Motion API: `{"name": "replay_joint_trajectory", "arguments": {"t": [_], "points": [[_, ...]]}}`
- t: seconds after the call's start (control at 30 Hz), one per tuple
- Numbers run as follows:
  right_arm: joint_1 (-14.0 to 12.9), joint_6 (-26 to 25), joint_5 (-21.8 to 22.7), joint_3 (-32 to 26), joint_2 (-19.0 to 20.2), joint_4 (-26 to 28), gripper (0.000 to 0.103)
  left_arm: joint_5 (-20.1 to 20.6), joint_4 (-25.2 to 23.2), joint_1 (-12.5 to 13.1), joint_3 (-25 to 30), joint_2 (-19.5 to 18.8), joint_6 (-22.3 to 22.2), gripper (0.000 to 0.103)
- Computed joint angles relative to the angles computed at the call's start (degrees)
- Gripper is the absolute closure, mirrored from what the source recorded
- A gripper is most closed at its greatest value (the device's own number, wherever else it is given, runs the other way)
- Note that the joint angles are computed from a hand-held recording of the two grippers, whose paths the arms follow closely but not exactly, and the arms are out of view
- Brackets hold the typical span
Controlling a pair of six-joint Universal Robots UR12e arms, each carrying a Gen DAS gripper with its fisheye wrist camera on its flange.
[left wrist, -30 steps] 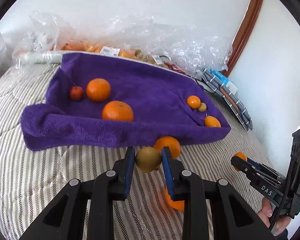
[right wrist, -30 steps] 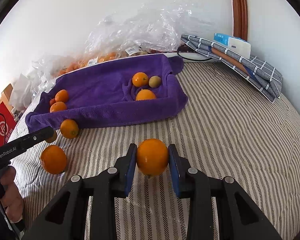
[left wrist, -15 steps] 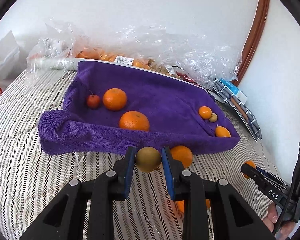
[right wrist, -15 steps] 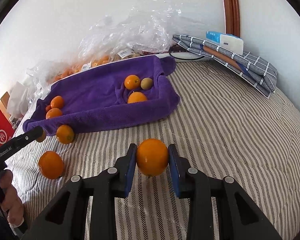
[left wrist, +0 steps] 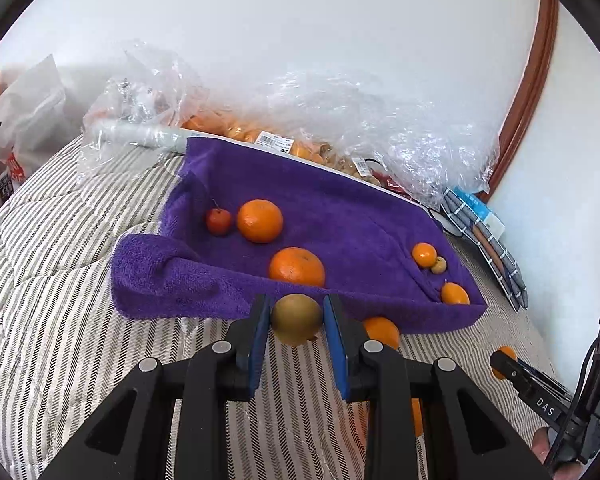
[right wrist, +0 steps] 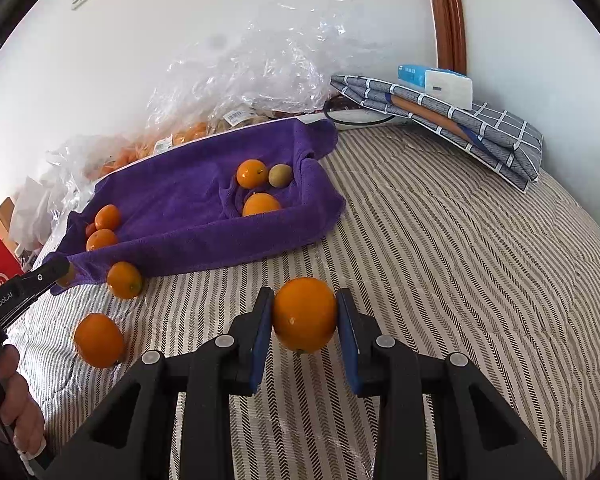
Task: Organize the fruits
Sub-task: 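Carry the yellow-green fruit with the left gripper while the right gripper carries the orange onto the towel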
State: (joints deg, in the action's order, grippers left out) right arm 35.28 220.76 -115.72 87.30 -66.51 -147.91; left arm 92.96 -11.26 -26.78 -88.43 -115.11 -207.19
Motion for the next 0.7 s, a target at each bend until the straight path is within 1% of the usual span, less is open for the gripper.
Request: {"name": "replay_joint_trajectory", "arguments": {"t": [0.13,0.2,0.3,0.4,0.53,0.6,0.7], "points": [[0.2,-1.2,-0.5,-0.6,0.4,0.2,0.072,0.5,0.0,0.4,-0.3,0.2,-2.6,0.077],[0.1,-1.7,-0.2,-0.8,0.6,-0.6,0.072,1.9,0.4,0.3,-0.5,0.2,-3.2,0.077],[-0.3,-3.1,2.3,-1.5,0.9,-2.0,0.072,3.3,0.9,0.0,-0.5,0.1,-2.7,0.077],[0.0,-5.9,1.7,-3.0,1.8,-3.5,0.072,4.0,1.0,0.0,-0.4,0.1,-2.1,0.077],[-0.1,-9.5,2.6,-5.1,2.8,-6.3,0.072,3.9,1.8,0.3,-0.4,0.3,-2.4,0.077],[-0.4,-10.4,2.9,-6.1,3.3,-6.9,0.072,4.5,2.6,0.5,-0.3,0.4,-2.6,0.077],[-0.9,-11.4,2.7,-7.4,4.1,-7.5,0.072,3.9,2.3,1.3,0.6,0.4,-3.0,0.077]]}}
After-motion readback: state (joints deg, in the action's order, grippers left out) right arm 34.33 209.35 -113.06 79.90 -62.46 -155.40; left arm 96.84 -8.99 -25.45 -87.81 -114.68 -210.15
